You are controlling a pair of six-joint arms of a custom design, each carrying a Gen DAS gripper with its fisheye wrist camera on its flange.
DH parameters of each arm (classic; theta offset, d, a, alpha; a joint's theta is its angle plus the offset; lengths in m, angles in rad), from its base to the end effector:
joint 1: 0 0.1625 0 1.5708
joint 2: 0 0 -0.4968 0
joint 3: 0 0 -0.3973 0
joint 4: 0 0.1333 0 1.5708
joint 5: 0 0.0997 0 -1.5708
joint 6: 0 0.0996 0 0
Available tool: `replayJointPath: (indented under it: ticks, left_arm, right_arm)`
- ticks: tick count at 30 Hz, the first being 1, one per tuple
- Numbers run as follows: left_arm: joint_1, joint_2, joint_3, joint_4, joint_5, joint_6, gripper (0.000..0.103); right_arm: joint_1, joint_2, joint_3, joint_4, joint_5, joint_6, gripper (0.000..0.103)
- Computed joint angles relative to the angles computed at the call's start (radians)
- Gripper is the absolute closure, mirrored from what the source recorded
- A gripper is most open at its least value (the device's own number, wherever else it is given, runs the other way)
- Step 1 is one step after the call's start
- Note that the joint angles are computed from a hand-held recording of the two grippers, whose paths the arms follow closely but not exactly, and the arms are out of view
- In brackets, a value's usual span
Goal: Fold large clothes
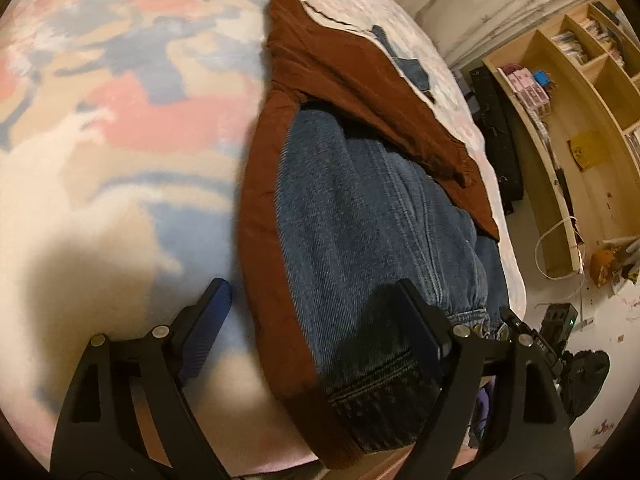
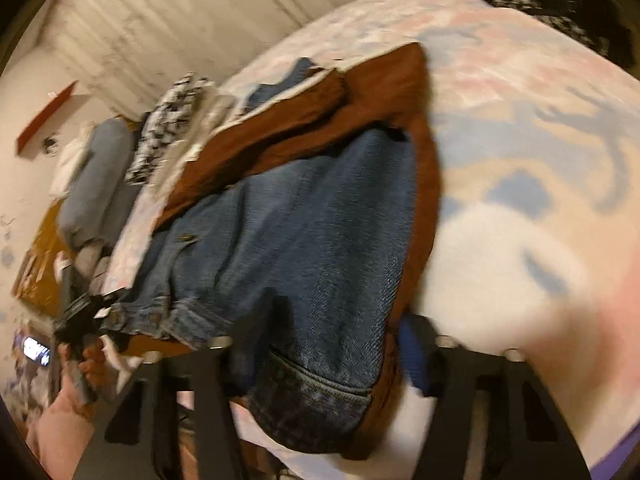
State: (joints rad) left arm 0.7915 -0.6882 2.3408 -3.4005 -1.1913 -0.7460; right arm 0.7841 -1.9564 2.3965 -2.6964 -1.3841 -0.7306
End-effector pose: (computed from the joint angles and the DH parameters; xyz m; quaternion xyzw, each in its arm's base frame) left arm -0.2062 -0.4509 0.0086 -0.0004 0.9783 -0.1926 0.0758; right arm -0.1135 -0.3276 0.4409 0.0050 -0.9382 0.3032 0.1665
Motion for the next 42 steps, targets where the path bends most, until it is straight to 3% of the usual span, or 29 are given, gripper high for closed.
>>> replayJointPath:
  ticks: [3,9,10,11,13,15,17,21,27,37,42]
  left_arm:
    - [0.003,0.018,-0.003,-0.037,-0.001,0.037,0.023]
    - [-0.003,0.045,-0.027,-0.033,0.033,0.054,0.025]
    - [-0.004,0.047,-0.026,-0.033,0.039,0.055,0.036]
    - [-0.004,0.050,-0.032,-0.030,0.040,0.057,0.054]
    - [0.007,0.056,-0.040,-0.031,0.015,0.041,0.085]
    - [0.001,0.065,-0.045,-0.029,0.039,-0.018,0.094]
    - [-0.022,0.068,-0.048,-0.007,0.086,-0.057,0.096]
    - [-0.086,0.043,-0.054,0.115,0.196,-0.117,0.098]
    - [-0.143,-0.030,-0.037,0.213,0.236,-0.148,0.099]
    - [-0.216,-0.147,0.046,0.329,0.165,-0.207,0.099]
    - [-0.165,-0.166,0.005,0.305,0.098,-0.204,0.100]
  right_arm:
    - [-0.014,0.029,-0.024,0.044,0.060,-0.019,0.058]
    - [0.003,0.086,-0.015,-0.023,0.061,-0.016,0.058]
    - [0.003,0.090,-0.012,-0.034,0.067,-0.020,0.059]
    - [0.002,0.091,-0.008,-0.044,0.069,-0.022,0.062]
    - [-0.004,0.087,0.000,-0.059,0.071,-0.025,0.076]
    - [-0.022,0.077,0.001,-0.058,0.087,-0.016,0.081]
    - [-0.032,0.068,0.008,-0.070,0.097,-0.013,0.083]
    - [0.010,0.057,0.035,-0.146,0.042,-0.028,0.088]
    - [0.069,-0.005,0.036,-0.104,0.012,-0.068,0.089]
    - [0.120,-0.124,0.069,0.045,-0.101,-0.092,0.090]
    - [0.145,-0.100,0.042,0.062,-0.067,-0.009,0.090]
